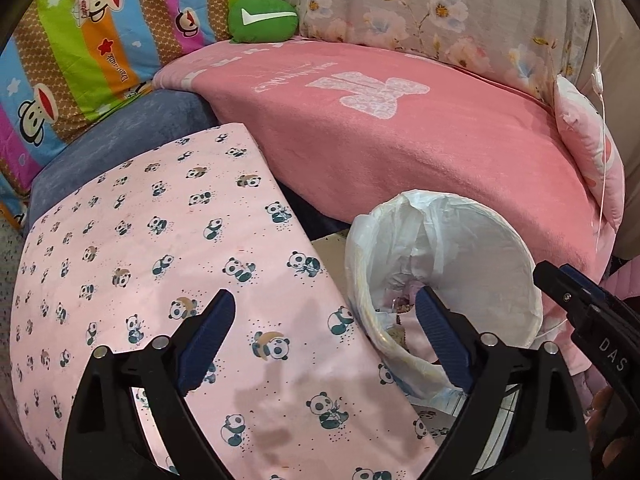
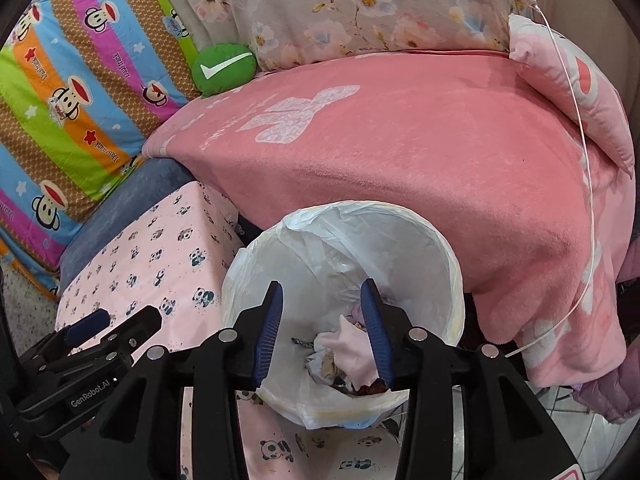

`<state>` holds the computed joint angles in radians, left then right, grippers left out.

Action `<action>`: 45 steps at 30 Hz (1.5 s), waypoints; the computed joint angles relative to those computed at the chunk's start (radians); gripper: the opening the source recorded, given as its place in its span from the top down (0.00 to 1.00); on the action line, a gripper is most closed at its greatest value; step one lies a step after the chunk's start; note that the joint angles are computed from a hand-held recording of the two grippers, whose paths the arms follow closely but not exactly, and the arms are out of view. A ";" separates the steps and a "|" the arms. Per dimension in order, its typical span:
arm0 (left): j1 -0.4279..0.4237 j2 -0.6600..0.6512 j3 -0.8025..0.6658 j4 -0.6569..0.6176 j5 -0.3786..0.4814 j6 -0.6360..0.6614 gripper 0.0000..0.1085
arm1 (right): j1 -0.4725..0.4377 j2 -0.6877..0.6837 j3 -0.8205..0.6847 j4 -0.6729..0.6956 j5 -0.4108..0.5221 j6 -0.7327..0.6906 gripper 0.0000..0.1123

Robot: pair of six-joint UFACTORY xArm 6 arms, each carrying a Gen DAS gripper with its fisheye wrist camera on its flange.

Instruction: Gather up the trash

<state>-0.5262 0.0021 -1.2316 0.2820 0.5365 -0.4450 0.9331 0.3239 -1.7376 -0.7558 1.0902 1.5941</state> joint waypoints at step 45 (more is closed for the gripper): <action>0.012 -0.109 0.171 0.207 -0.017 -0.231 0.14 | 0.099 0.109 -0.126 -0.010 0.207 -0.121 0.12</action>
<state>-0.5145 -0.1070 -1.0605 0.4890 0.5200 -0.6756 1.0318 0.4326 -1.8638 -0.7655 1.2970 1.4727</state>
